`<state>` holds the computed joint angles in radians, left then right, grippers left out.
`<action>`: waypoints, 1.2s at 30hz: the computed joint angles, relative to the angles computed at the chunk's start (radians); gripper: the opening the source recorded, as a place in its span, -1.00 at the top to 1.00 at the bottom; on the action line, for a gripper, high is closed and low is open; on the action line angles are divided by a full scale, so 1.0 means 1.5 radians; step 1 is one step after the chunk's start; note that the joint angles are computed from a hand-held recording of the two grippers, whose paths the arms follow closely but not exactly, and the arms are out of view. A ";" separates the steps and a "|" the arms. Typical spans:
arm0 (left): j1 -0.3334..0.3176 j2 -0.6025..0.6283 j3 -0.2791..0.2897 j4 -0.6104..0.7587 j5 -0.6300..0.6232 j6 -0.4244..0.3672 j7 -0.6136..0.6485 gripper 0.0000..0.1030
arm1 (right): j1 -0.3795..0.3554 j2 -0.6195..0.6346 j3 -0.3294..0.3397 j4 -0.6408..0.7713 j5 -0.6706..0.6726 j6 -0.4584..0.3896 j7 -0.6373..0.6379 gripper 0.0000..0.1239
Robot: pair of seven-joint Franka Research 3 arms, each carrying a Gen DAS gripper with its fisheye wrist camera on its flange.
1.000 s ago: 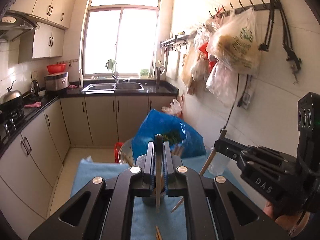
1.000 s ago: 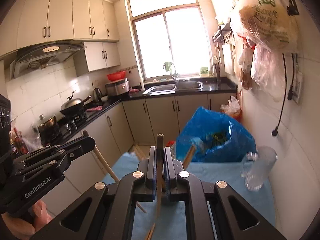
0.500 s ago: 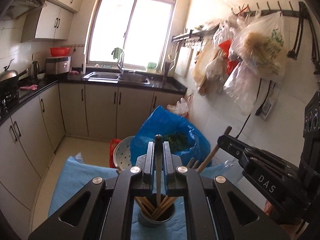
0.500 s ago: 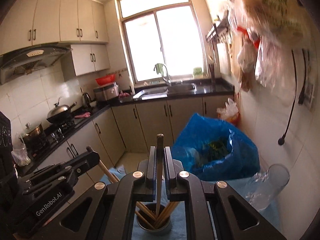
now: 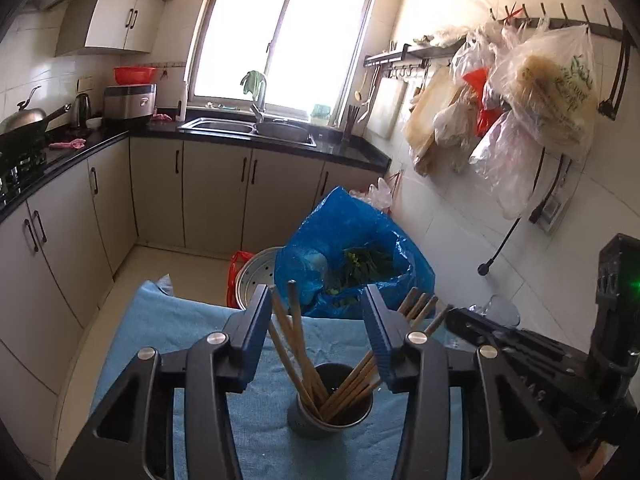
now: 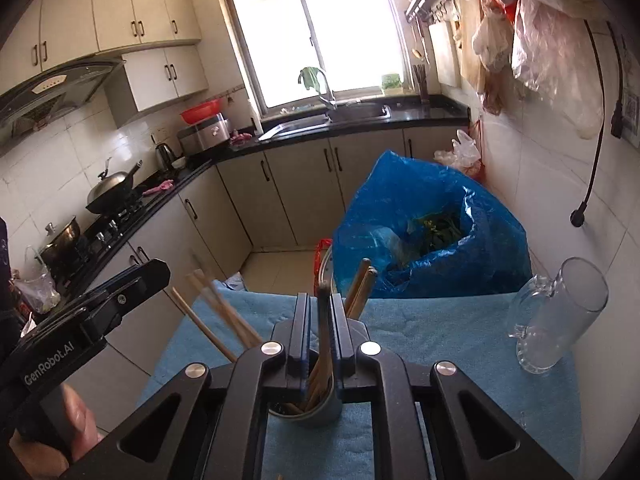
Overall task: Organize utensils
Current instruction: 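Lower both chopsticks into the cup and open both grippers, then move both open grippers back over the last chopsticks on the towel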
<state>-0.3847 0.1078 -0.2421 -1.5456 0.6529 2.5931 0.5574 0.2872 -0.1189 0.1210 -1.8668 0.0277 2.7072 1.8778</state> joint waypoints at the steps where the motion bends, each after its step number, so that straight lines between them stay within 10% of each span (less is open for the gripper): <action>1: 0.000 -0.005 -0.001 -0.002 -0.004 -0.001 0.004 0.12 | -0.001 -0.012 0.001 -0.008 -0.006 0.004 0.003 0.84; 13: 0.032 -0.220 -0.037 -0.261 -0.081 0.021 0.001 0.07 | 0.062 -0.201 -0.026 -0.213 0.187 -0.026 -0.130 0.71; 22: -0.002 -0.279 -0.031 -0.459 -0.279 0.016 0.014 0.07 | 0.082 -0.142 -0.009 -0.265 0.292 -0.131 -0.123 0.71; 36: -0.010 -0.285 -0.027 -0.517 -0.340 0.015 0.042 0.07 | 0.073 0.024 0.035 -0.126 0.078 -0.188 0.059 0.71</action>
